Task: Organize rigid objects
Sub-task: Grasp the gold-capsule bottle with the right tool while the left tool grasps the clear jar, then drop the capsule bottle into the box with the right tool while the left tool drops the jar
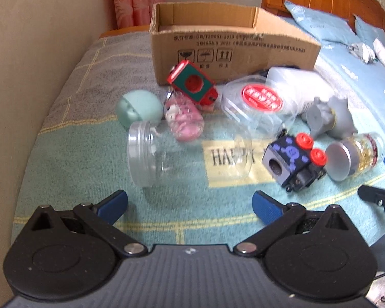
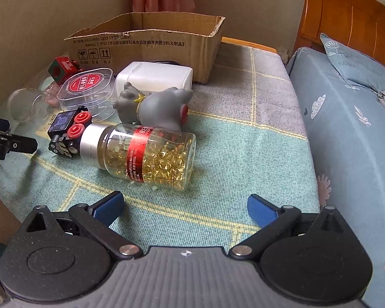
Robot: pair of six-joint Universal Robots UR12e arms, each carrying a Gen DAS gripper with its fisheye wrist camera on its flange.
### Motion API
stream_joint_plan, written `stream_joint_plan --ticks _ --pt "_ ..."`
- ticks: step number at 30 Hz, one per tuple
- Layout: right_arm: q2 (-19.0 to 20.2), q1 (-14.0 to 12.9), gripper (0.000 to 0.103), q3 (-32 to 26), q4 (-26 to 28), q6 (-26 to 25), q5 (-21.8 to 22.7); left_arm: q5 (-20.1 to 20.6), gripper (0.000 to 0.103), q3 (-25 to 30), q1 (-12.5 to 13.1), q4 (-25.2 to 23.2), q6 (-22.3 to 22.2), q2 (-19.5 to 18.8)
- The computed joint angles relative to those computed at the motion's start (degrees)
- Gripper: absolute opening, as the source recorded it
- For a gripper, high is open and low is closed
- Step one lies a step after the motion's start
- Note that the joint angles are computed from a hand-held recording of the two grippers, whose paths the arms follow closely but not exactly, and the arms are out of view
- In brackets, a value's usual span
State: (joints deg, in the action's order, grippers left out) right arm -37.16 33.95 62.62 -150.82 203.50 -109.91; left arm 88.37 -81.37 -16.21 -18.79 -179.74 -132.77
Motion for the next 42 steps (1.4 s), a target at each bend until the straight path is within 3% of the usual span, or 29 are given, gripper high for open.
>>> stream_joint_plan --ticks 5,10,15,22,26,28,31,42 --pt "0.07 -0.12 0.103 -0.31 0.32 -0.52 0.82 0.42 0.102 1.33 -0.21 2.13 0.12 -0.78" --pt "0.39 -0.22 0.103 -1.09 -1.56 -4.35 5.61 2.28 0.102 2.45 -0.32 3.99 0.52 -1.6" --pt "1.88 -0.34 0.103 -4.3 -1.62 -4.07 7.64 1.42 0.101 2.79 -0.13 4.59 0.93 -1.88" --pt "3.92 -0.68 0.103 -9.19 2.78 -1.99 7.63 0.15 0.1 2.69 0.15 4.89 0.25 -1.81" --pt "4.58 -0.39 0.102 -10.84 5.22 -3.21 5.93 -0.08 0.099 2.8 0.23 4.43 0.24 -1.73" --pt "4.39 -0.24 0.097 -10.69 5.74 -3.49 5.09 0.17 0.099 2.89 0.19 4.08 0.43 -1.67" --pt "3.85 -0.25 0.097 -10.16 6.56 -3.55 5.2 0.08 0.093 3.08 0.07 3.55 1.29 -1.61" --pt "1.79 -0.53 0.096 -8.11 5.23 -8.28 6.95 -0.59 0.093 2.58 0.15 2.44 3.33 0.2"
